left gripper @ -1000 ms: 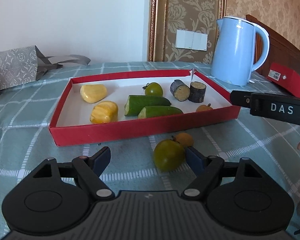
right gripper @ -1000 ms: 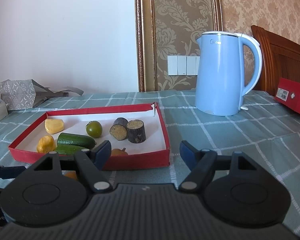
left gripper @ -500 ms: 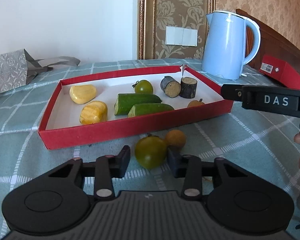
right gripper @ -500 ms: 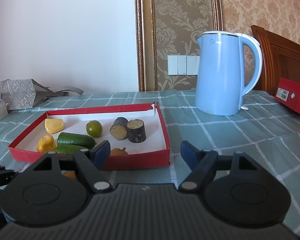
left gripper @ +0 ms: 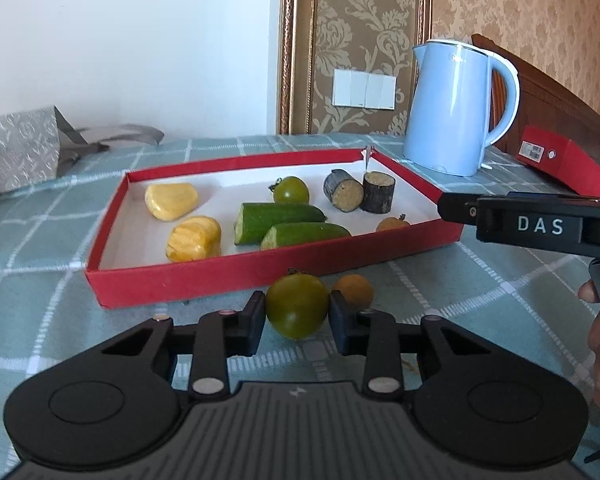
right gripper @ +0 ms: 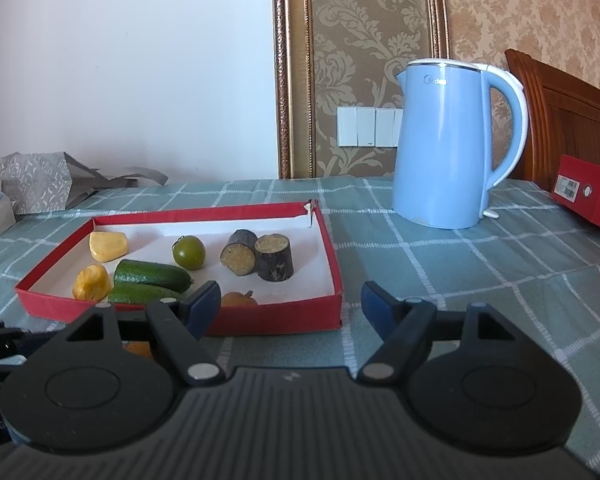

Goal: Organize fruits
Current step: 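Move the left gripper to a green lime beside the tray and close on it, then hold the lime in the left gripper while the right gripper grasps a brown longan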

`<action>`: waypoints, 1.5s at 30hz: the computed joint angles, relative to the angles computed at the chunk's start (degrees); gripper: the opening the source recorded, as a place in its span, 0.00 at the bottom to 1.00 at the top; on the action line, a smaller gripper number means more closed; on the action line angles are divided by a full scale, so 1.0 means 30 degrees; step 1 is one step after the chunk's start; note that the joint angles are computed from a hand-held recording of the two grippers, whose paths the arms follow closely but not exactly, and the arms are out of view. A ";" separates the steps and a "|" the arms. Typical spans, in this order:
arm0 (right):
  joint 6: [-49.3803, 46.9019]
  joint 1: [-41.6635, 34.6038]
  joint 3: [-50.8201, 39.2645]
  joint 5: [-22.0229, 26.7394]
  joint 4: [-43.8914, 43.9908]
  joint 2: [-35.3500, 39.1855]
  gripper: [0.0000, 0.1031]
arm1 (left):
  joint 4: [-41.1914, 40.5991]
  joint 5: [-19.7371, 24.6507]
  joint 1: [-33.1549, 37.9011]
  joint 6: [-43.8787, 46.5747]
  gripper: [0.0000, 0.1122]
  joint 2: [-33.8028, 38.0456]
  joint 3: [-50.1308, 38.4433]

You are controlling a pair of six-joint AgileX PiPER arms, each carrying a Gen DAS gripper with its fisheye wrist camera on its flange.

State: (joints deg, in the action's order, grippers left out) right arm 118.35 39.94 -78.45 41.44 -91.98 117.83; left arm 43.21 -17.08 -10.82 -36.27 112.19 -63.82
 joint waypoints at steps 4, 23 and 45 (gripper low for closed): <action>-0.0317 -0.0065 0.0086 -0.0592 -0.0109 -0.0066 0.73 | -0.3346 -0.0655 0.0291 0.3838 0.29 -0.0798 0.1334; -0.7576 0.0657 -0.2974 -0.3171 0.3771 0.1548 0.69 | -0.6067 -0.0983 0.2411 0.5466 0.29 -0.1685 0.2293; -1.6236 0.0228 -0.7550 -0.3634 1.1346 0.3967 0.33 | -0.4364 -0.0866 0.2554 0.3484 0.29 -0.1714 0.2096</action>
